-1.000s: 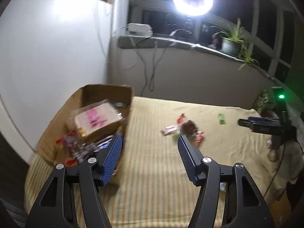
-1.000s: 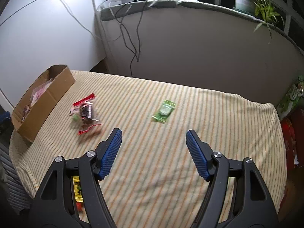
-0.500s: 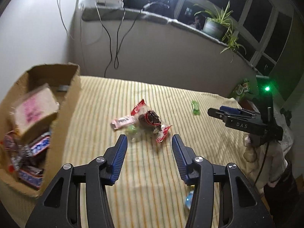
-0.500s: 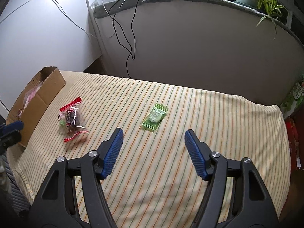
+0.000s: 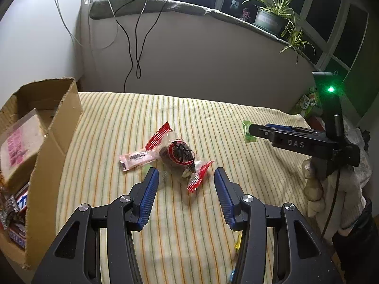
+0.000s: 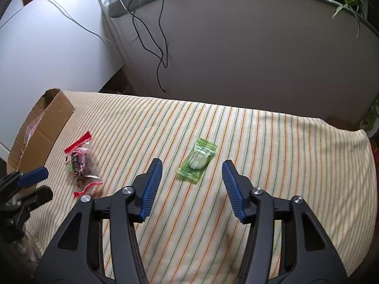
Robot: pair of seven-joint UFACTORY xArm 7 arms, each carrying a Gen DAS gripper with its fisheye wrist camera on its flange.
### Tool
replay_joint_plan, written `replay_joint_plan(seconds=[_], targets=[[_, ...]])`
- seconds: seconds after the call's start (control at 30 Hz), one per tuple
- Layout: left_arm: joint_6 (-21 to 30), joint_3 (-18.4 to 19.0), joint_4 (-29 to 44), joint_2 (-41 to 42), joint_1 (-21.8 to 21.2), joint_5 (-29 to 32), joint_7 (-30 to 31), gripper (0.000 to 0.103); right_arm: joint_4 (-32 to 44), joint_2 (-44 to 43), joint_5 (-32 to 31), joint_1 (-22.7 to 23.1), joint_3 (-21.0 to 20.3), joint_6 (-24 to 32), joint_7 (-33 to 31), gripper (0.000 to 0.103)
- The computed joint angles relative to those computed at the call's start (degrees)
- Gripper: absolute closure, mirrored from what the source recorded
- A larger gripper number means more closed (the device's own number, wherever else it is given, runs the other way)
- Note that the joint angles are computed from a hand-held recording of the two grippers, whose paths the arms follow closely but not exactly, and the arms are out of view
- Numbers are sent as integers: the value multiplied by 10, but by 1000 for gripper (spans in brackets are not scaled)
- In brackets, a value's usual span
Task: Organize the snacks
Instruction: 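Grasp the red-trimmed candy bag with left gripper while right grasps the light green packet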
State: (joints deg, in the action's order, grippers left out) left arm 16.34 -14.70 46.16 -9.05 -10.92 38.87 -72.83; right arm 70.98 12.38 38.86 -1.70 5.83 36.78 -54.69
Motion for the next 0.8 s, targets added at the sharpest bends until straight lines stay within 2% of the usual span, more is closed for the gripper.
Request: replay_joint_plan(seconds=[0.2,0.27,0.43,0.53,0.7,0.8], targets=[[-23,7,1,12,1,-10,5,52,8,15,-7,0,2,-7,10,50],[-31,9,3,19,2,-10,2,51,11,20,-8,-2,3,-3,15,55],[-41,21,18,46,-5,-14,11,51,16,26,-17,-2,7,-9,18,55],[-45,36,31,66,-16,-44,32,51,17,29,-37,6,7,-23,33,55],[-38,52,49,87,-29,-21,20,52,11,30,-67,18,12,-50,48,56],[-18,60,64,99,-41,2,13,52,3,28,-88,25,14,-70,58,64]])
